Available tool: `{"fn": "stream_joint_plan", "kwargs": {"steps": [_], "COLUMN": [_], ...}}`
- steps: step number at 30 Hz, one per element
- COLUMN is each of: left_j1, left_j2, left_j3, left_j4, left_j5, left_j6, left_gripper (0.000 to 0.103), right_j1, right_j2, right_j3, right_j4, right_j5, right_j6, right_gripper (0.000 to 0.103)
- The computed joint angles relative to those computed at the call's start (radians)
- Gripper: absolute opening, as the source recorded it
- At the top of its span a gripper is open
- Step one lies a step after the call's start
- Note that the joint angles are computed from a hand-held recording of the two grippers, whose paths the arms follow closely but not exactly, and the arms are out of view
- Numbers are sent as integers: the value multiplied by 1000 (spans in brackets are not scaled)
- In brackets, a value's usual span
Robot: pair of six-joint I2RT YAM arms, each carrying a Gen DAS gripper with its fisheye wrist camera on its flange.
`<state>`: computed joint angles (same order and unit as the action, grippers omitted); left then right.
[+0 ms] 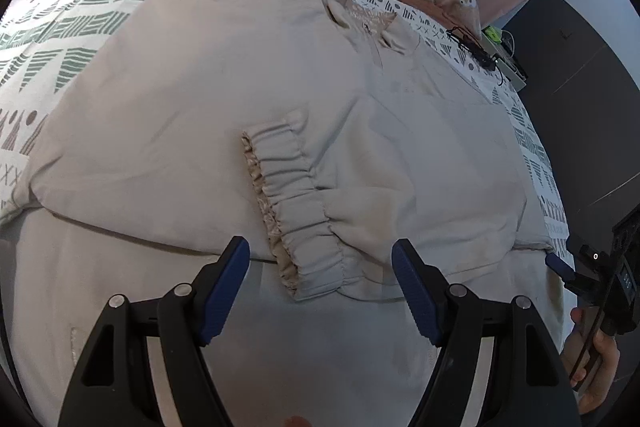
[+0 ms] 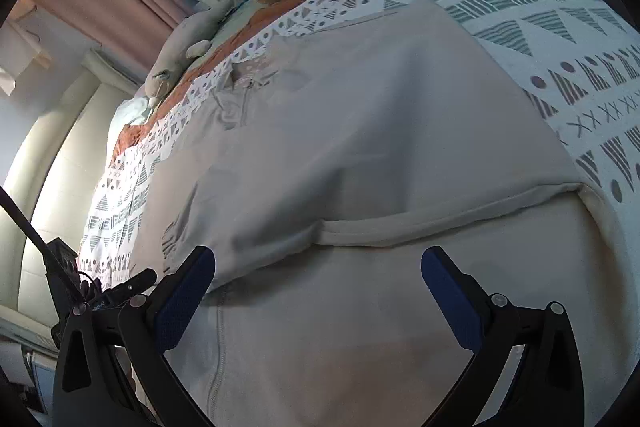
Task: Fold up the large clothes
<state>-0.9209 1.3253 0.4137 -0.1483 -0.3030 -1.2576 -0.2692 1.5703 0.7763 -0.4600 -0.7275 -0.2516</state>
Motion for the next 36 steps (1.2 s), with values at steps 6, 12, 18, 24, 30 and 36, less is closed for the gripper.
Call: {"fn": "stream_joint_plan", "kwargs": {"steps": [6,12,18,24,30,36], "left_j1": [-45,-100,-135,-109,-14,48], "left_j2": [166,321,308,258,266,316], "left_j3": [74,239,316,390,403,354], "left_j4": [11,-191,-370,-526,-517,-397], "left_j5": [-9,-88,-133,-194,-185,-148], "left_j6": [-54,-56,-61,-16,84,131], "left_gripper": [74,55,35,35,35,35], "right_j1": [-121,-161,-165,-227,-324,-395], "right_j2": [56,95,137,199,311,418], "right_j3": [62,98,94,140,198,251], "right_j4": [-114,-147,-142,-169,-175,-208], "right_j5": [-27,-17,10,-68,-192,-279], "right_j6": [-94,-113,-84,-64,-51,-63], "right_gripper": [103,103,103,103,103,103]}}
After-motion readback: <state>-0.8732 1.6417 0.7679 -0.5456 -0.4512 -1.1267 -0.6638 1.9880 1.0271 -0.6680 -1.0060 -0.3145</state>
